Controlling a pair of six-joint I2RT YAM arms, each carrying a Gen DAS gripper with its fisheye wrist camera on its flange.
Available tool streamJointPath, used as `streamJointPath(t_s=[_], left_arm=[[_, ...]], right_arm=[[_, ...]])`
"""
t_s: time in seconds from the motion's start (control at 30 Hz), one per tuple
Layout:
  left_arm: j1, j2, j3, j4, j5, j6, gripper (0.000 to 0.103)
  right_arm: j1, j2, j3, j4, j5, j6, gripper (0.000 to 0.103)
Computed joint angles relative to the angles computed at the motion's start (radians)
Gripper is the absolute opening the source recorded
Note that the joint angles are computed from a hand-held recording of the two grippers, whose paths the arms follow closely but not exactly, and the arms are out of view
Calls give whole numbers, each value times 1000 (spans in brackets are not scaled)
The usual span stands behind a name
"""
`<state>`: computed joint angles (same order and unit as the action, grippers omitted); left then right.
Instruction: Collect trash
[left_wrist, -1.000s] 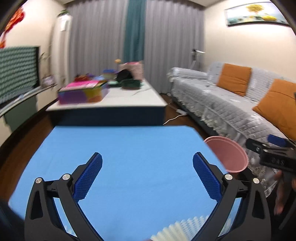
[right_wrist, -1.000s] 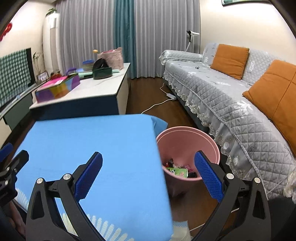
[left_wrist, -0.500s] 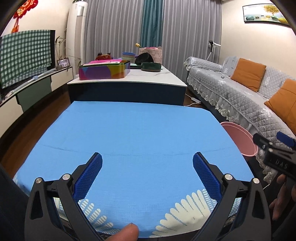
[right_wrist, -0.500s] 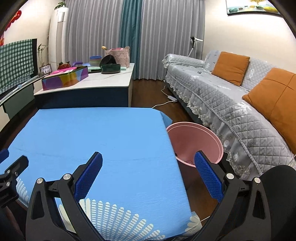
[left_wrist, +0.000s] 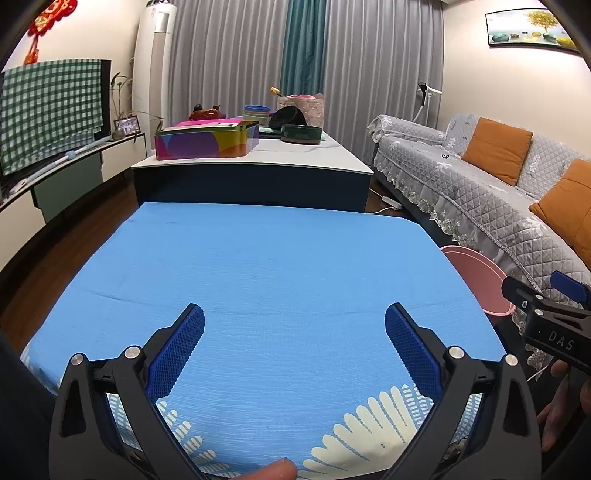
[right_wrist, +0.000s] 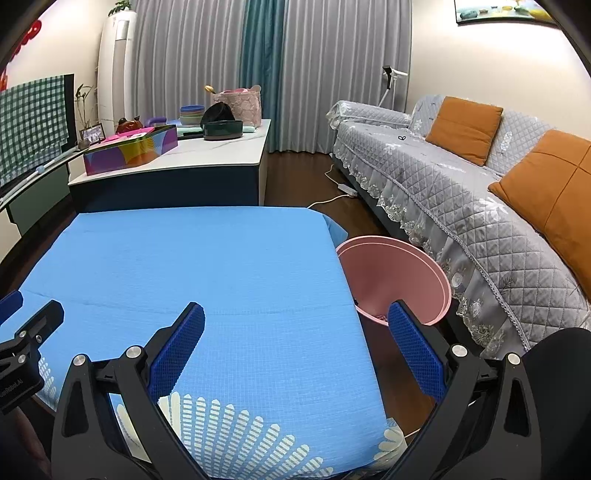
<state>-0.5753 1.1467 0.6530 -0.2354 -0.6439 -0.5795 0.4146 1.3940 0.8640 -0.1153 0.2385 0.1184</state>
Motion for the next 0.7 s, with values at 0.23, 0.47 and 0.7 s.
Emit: streamJointPath(t_s=[0.23,0.47,0.7], left_arm=[[-3,-1,-4,1,-1,7,95],[-3,0,-7,2,1,8,95],[-4,-1,-11,7,1,10,95]], right_arm=[[-2,-5,-2,5,-3,-2,98],[-1,-5,-2,4,-3,-2,98],[6,-5,1,2,3,1,98]])
